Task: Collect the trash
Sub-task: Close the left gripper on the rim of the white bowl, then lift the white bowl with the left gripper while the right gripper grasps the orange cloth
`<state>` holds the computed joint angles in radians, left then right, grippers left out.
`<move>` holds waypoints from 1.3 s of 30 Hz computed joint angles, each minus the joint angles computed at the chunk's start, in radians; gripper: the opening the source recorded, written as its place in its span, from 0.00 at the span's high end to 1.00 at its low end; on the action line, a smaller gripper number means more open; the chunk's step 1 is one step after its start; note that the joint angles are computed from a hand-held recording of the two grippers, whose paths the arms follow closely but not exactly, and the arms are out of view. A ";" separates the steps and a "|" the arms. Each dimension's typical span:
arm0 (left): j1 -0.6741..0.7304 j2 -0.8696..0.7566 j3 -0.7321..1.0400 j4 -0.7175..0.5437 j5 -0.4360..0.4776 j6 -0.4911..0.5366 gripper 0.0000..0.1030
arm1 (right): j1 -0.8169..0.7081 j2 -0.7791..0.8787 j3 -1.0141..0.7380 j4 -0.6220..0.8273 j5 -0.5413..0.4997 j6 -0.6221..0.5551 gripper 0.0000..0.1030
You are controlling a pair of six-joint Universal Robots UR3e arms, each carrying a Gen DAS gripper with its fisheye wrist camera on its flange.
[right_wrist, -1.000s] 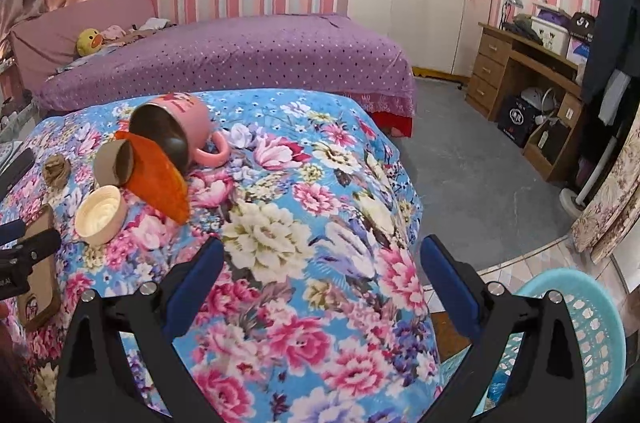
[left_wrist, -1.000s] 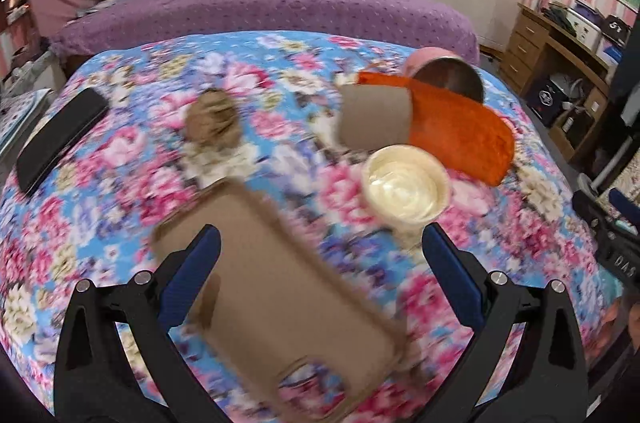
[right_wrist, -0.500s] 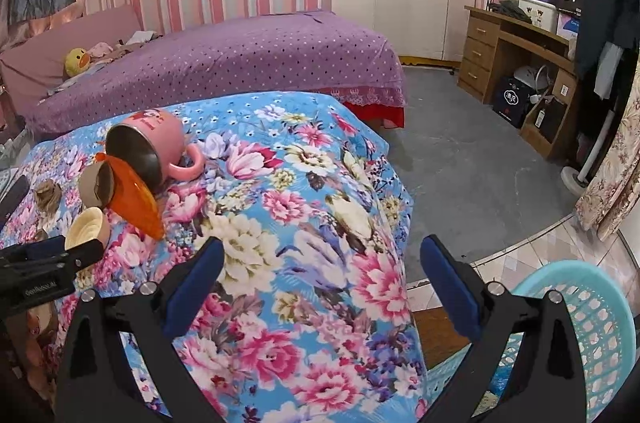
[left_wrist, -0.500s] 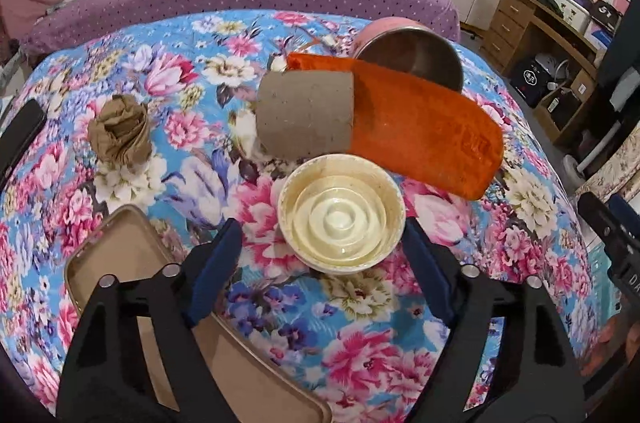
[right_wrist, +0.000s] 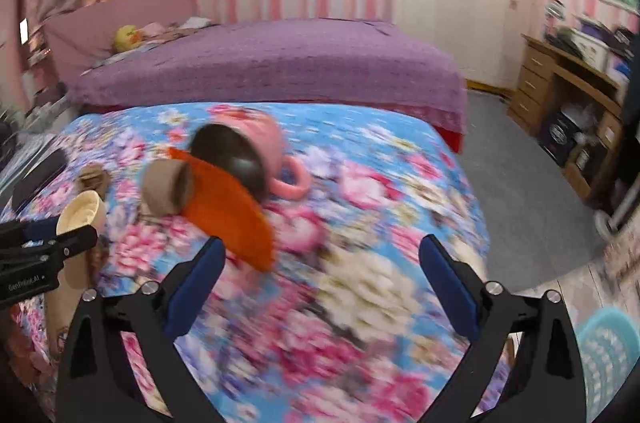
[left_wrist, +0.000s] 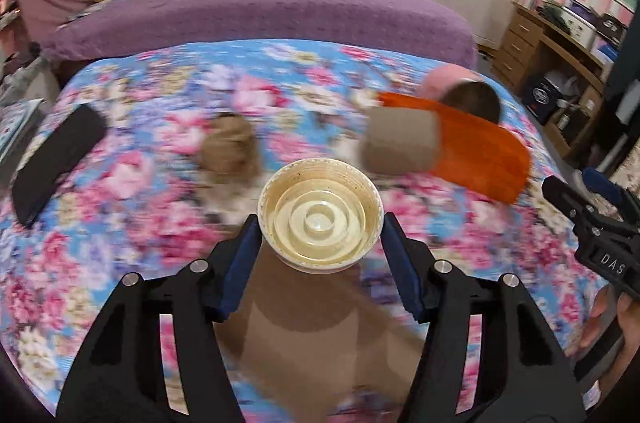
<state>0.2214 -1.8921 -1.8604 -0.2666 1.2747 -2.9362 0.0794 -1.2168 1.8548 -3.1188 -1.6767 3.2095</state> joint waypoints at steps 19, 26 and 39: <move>0.129 0.076 -0.065 0.031 0.001 0.011 0.42 | 0.039 0.068 -0.107 0.020 0.070 -0.036 0.96; 0.175 0.195 -0.180 0.047 -0.048 0.010 0.42 | 0.025 -0.093 0.094 -0.079 0.043 -0.007 0.96; 0.218 0.526 -0.500 0.065 -0.098 0.076 0.42 | -0.067 -0.590 0.485 0.044 0.090 -0.055 0.96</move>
